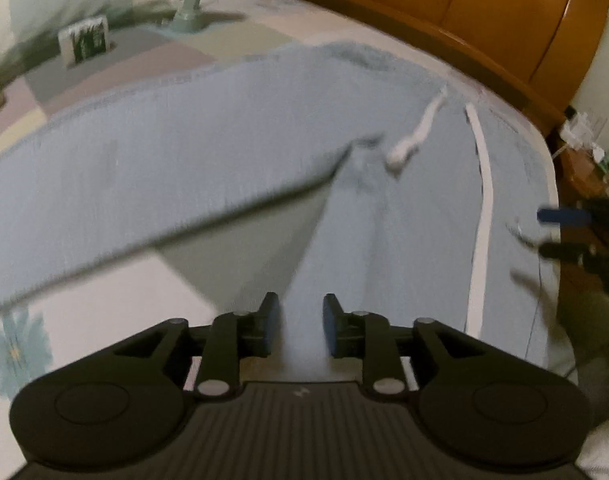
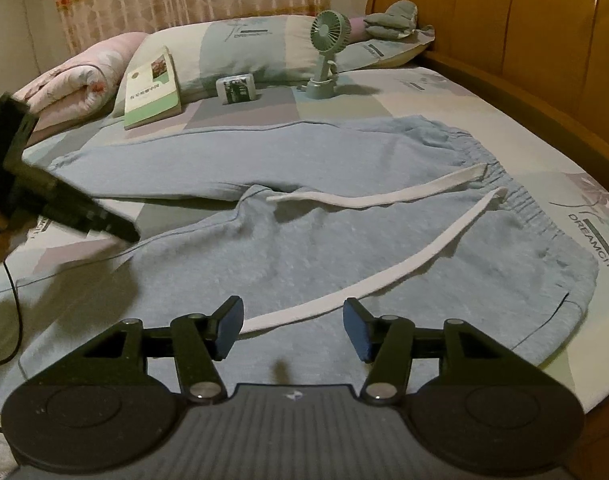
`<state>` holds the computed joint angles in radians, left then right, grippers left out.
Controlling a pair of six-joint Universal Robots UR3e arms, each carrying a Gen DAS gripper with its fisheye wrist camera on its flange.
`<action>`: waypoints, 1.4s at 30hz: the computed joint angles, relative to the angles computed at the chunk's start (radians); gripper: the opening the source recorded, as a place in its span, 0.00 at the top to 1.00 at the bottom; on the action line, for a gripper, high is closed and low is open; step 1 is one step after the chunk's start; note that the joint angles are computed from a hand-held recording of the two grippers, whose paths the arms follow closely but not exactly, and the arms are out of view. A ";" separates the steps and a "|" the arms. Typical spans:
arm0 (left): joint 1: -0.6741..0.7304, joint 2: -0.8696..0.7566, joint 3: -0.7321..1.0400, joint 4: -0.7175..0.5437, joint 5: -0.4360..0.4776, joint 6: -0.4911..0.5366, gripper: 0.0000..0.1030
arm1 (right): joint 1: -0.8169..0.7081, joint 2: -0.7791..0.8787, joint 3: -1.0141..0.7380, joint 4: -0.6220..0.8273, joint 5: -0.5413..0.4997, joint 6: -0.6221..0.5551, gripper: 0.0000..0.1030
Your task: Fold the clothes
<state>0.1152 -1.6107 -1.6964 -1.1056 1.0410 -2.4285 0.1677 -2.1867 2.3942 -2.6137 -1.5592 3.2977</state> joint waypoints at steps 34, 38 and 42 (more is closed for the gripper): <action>0.220 0.507 -0.364 -0.102 0.052 0.116 0.51 | -0.111 -0.141 -0.028 0.349 -0.061 -0.280 0.14; 0.168 0.472 -0.340 -0.096 0.038 0.092 0.48 | -0.344 -0.120 -0.007 0.259 0.014 -0.401 0.13; 0.174 0.498 -0.378 -0.125 0.096 0.058 0.46 | -0.561 -0.071 0.046 0.219 0.117 -0.468 0.13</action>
<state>0.2895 -1.1123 -2.0741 -1.2310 1.1370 -2.3706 -0.3933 -2.2582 2.4405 -2.3950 -1.4426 2.8300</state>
